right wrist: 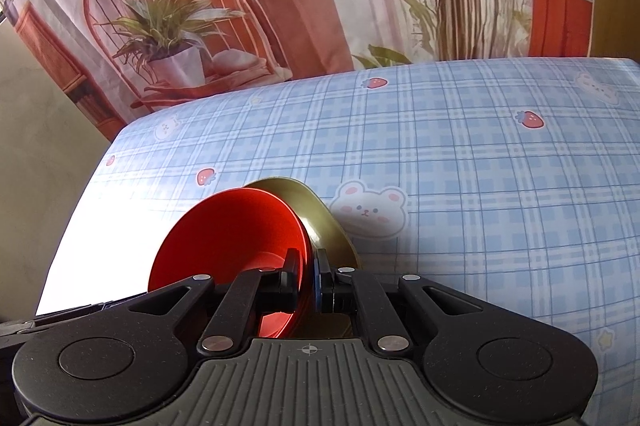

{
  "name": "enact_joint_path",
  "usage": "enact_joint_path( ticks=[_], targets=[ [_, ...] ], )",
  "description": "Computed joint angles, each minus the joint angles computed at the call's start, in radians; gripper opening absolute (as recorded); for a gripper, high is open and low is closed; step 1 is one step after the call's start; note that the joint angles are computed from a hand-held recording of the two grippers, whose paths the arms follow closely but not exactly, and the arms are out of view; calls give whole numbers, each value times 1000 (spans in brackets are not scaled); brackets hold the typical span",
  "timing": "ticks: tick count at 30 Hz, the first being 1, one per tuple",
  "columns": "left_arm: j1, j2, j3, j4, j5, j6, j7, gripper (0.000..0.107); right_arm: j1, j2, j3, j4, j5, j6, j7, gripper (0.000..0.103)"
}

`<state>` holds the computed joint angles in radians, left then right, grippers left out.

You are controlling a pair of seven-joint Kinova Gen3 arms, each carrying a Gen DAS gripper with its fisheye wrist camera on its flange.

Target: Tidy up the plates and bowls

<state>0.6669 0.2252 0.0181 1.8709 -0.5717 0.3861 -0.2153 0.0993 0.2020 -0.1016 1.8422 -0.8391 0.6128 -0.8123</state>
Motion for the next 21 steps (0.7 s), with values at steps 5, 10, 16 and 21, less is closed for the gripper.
enact_joint_path(
  ticks=[5, 10, 16, 21],
  targets=[
    [1, 2, 1, -3, -8, 5, -7, 17, -1, -1, 0, 0, 0, -1, -4, 7],
    [30, 3, -15, -11, -53, 35, 34, 17, -4, -7, 2, 1, 8, -11, -7, 11],
    [42, -16, -1, -19, -126, 80, 87, 45, -15, -35, 7, 15, 38, -45, -14, 18],
    [44, -32, 45, -40, -193, 160, 118, 53, -18, -69, 14, 41, 33, -74, 22, 25]
  ],
)
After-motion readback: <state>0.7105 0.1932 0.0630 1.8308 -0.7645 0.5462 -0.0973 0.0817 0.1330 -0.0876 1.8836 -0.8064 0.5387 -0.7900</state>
